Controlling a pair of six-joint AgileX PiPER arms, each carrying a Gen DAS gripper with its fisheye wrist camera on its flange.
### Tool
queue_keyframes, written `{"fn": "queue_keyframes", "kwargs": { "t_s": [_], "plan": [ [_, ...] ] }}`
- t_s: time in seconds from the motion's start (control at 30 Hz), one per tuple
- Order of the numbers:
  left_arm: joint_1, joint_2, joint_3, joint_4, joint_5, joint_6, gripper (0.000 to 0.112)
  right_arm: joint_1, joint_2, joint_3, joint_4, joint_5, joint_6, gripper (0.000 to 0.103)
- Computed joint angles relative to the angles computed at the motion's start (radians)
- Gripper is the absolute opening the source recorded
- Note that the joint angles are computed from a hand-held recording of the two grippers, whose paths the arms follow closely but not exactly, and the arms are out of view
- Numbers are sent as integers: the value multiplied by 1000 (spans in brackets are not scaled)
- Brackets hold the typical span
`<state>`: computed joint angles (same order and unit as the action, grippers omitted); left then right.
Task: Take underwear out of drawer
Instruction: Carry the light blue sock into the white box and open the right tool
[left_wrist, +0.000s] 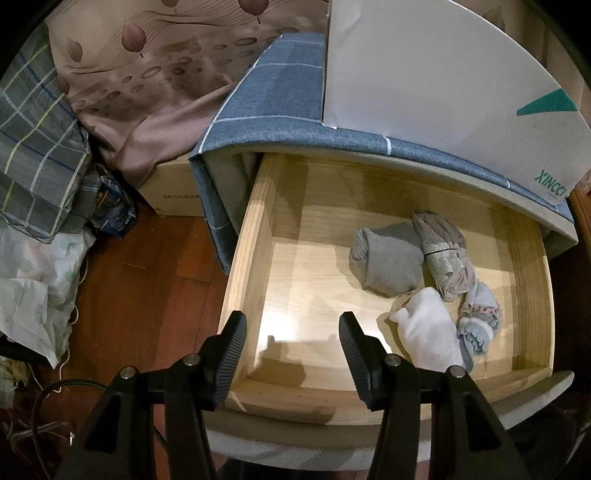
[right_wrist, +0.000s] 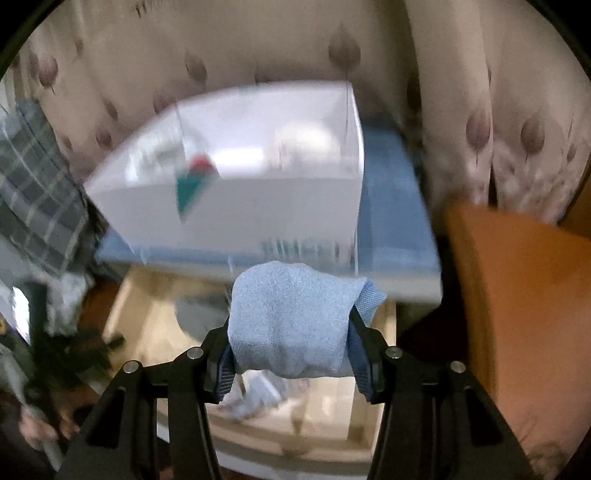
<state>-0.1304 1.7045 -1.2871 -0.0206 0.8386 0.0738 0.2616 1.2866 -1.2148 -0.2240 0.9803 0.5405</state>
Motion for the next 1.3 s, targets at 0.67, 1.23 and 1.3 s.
{"fn": "queue_keyframes", "kwargs": {
  "t_s": [0.67,1.23,1.3],
  "plan": [
    [17,7,-9,-19,11,6,53,-98,484,-700,90,199,-180,51],
    [30,10,-15,-37,15,25,53,-121,529,-673,144,186,-190,66],
    [32,10,-15,-40,14,30,53,-120,503,-655,147,170,-193,72]
  ]
}}
